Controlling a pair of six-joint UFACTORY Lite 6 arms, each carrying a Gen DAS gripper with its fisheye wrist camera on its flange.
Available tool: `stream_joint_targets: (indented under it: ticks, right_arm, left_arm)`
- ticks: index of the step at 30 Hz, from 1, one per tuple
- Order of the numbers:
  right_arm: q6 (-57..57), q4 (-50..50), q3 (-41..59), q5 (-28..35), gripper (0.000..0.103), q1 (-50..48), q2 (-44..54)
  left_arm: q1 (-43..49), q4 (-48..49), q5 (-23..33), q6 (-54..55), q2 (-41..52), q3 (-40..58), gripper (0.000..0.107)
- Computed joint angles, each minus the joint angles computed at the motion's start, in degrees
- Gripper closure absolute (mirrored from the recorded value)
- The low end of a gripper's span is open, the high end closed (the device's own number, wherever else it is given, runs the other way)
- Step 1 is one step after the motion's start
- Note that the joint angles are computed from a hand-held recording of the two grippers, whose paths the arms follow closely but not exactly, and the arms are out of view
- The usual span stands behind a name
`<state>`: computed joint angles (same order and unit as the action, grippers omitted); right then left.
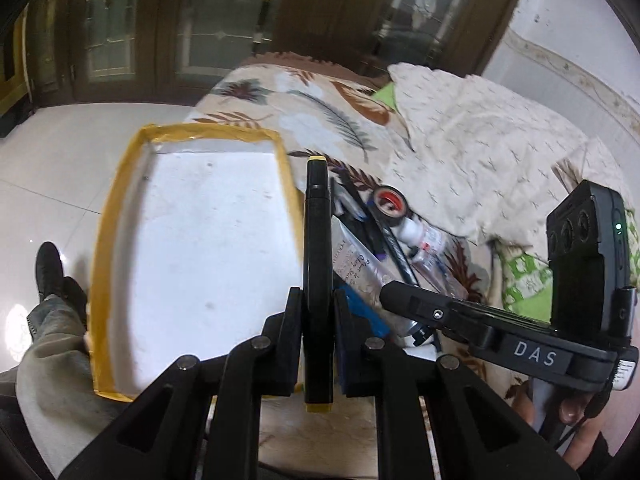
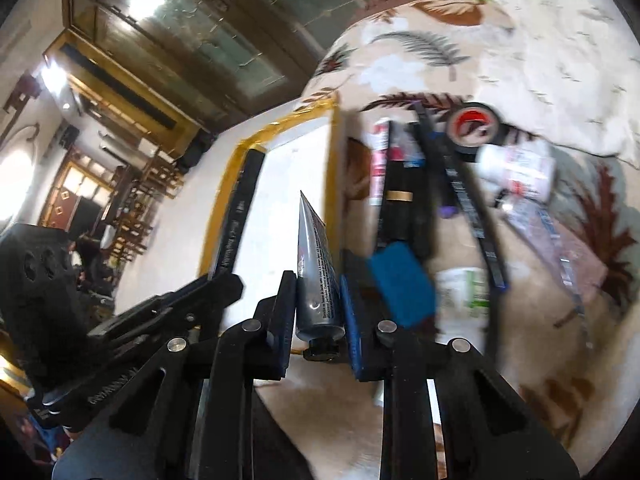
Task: Organize objects
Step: 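Lower the silver tube into the tray with the right tool while the left tool drops a black marker there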
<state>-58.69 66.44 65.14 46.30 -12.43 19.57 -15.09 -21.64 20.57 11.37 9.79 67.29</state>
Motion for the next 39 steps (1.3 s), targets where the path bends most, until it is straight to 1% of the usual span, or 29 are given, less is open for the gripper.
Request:
stream_joint_targets:
  ticks: [3, 5, 9, 10, 11, 13, 17, 20, 24, 29, 34, 37, 39]
  right_arm:
    - [0.1, 1.0, 1.2, -1.8, 0.081, 2.8, 0.5]
    - [-0.5, 2.5, 1.3, -2.2, 0.081, 4.5, 0.3]
    - [1.4, 1.8, 3.5, -4.9, 0.081, 8.6, 2.1]
    - [1.9, 1.6, 4.3, -5.5, 0.081, 9.5, 3.1]
    - [2.1, 1.6, 4.8, -6.0, 0.081, 10.1, 3.9]
    - [3.4, 0.6, 6.0, -7.0, 0.081, 11.4, 5.2]
    - [5.3, -0.6, 8.1, -9.5, 0.081, 13.1, 8.4]
    - [6.1, -1.2, 9.2, -11.3, 0.081, 14.2, 10.0]
    - [8.6, -3.9, 11.6, -14.3, 0.081, 16.1, 12.0]
    - [12.5, -8.6, 13.3, -17.4, 0.081, 18.7, 12.6]
    - [14.8, -10.8, 14.4, -18.1, 0.081, 20.1, 13.8]
    - [15.8, -11.4, 14.3, -18.6, 0.081, 20.7, 14.3]
    - [16.1, -11.2, 14.8, -17.8, 0.081, 20.2, 15.1]
  left_arm:
    - [2.2, -0.1, 0.9, 0.9, 0.0, 0.2, 0.094]
    - [3.1, -0.4, 1.7, 0.8, 1.9, 1.9, 0.094]
    - [6.2, -2.0, 2.7, 3.5, 3.8, 2.8, 0.094]
    - [7.2, -3.7, 3.0, 5.6, 5.0, 3.6, 0.094]
    - [7.9, -5.2, 2.7, 7.4, 5.4, 3.3, 0.094]
    - [8.6, -4.3, 1.6, 7.3, 6.6, 3.3, 0.094]
    - [10.4, -8.6, 2.1, 11.1, 10.9, 5.0, 0.094]
    - [12.2, -12.2, 4.5, 14.4, 14.5, 7.5, 0.094]
    - [13.2, -12.6, 9.5, 12.5, 20.6, 13.0, 0.094]
    - [14.8, -15.0, 12.7, 12.9, 24.9, 15.9, 0.094]
    - [15.7, -17.1, 13.6, 14.2, 25.7, 16.6, 0.094]
    - [15.7, -16.4, 13.5, 14.0, 25.5, 16.6, 0.094]
    - [15.4, -15.5, 13.0, 13.2, 25.3, 16.4, 0.093]
